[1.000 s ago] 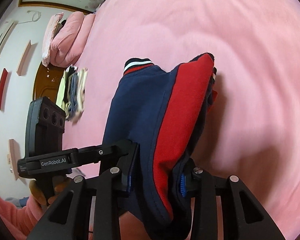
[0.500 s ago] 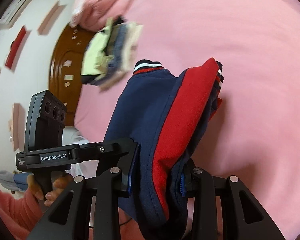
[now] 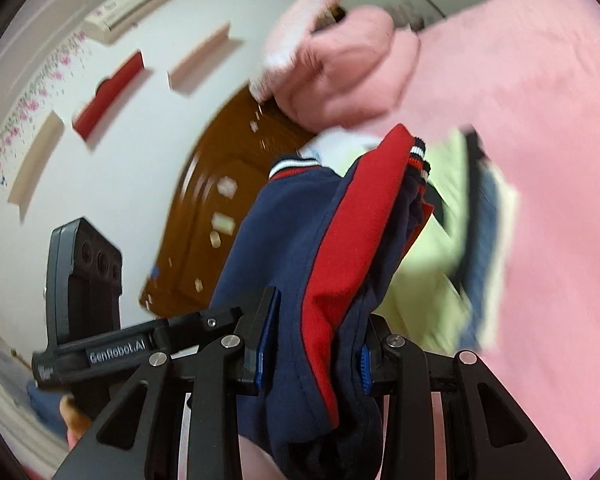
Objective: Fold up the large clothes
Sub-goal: 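Carry the jacket with both grippers onto the stack of folded clothes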
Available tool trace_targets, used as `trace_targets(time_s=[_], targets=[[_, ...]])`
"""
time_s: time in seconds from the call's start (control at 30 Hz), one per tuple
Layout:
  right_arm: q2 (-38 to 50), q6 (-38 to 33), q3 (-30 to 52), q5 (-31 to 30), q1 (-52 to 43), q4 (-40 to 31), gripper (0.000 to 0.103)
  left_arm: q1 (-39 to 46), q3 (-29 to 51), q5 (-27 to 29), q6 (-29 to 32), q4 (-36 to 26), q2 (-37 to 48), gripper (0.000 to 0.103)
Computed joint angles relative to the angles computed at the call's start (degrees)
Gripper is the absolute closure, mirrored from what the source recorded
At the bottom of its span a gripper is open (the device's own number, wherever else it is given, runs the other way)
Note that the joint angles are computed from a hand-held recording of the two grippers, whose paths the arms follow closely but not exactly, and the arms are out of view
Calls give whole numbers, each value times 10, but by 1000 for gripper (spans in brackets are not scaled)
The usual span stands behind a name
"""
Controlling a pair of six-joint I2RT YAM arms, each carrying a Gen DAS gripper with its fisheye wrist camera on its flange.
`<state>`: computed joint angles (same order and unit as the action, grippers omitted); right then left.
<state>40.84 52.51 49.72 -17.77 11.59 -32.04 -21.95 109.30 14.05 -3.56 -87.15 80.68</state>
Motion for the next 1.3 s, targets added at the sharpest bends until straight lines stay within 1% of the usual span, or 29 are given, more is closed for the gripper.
trace_targets(time_s=[0.07, 0.1, 0.13, 0.17, 0.2, 0.23, 0.27, 0.3, 0.33, 0.37, 0.4, 0.43, 0.5, 0.57, 0.6, 0.63, 0.67, 0.73, 0.77, 0.87, 0.97, 1.03, 1.07, 1.13, 1.17, 1.2, 1.3], targets=[[63, 21, 22, 27, 14, 71, 70, 13, 78, -15, 30, -6, 47, 71], [96, 31, 29, 35, 16, 107, 70, -4, 108, -33, 25, -5, 69, 71], [115, 40, 35, 43, 21, 127, 70, 4, 136, -37, 43, -7, 89, 71], [145, 37, 41, 30, 2, 155, 70, 4, 164, -43, 51, -5, 116, 71], [174, 36, 46, 16, -15, 179, 70, -11, 164, -58, 44, 5, 121, 71], [198, 43, 46, 19, -15, 206, 70, -13, 151, -63, 46, 20, 122, 71], [216, 46, 41, 9, -29, 229, 70, -17, 141, -70, 45, 33, 126, 71], [232, 54, 36, 2, -37, 248, 70, -41, 109, -90, 30, 58, 121, 71], [258, 62, 31, 1, -40, 275, 70, -46, 84, -97, 32, 80, 126, 71], [295, 67, 26, 0, -43, 310, 70, -47, 58, -95, 36, 104, 133, 71], [314, 73, 19, 18, -36, 330, 70, -53, 2, -93, 34, 145, 127, 71], [344, 76, 15, 25, -37, 357, 70, -53, -40, -84, 34, 186, 140, 71], [383, 88, -12, 55, -27, 404, 70, -39, -94, -59, 46, 233, 163, 71], [458, 108, -23, 67, -23, 453, 70, -31, -124, -52, 59, 267, 218, 71], [494, 113, -17, 66, -22, 455, 70, -32, -129, -60, 60, 273, 248, 71], [537, 111, -9, 53, -20, 453, 70, -29, -153, -53, 58, 301, 261, 70], [557, 103, -15, 57, -18, 477, 70, -26, -182, -40, 56, 331, 250, 69], [577, 77, -28, 85, -10, 525, 71, -19, -210, -19, 55, 362, 234, 69], [590, 71, -21, 85, -11, 536, 71, -15, -212, -10, 49, 364, 235, 69], [608, 78, -7, 82, -8, 538, 70, 2, -211, 22, 37, 371, 245, 67], [633, 80, 10, 79, -7, 543, 70, 1, -207, 24, 38, 362, 243, 66], [618, 71, 8, 75, -15, 529, 70, -4, -213, 19, 36, 355, 230, 66], [585, 72, -23, 75, -15, 525, 70, -5, -215, 18, 34, 355, 227, 66], [571, 82, -28, 68, -20, 512, 70, -6, -225, 20, 29, 357, 216, 66], [543, 76, -54, 66, -17, 515, 70, -5, -230, 21, 26, 355, 207, 66], [531, 77, -52, 62, -21, 500, 70, -4, -234, 22, 22, 357, 204, 66], [524, 78, -47, 47, -29, 484, 69, -4, -244, 23, 11, 363, 196, 65]])
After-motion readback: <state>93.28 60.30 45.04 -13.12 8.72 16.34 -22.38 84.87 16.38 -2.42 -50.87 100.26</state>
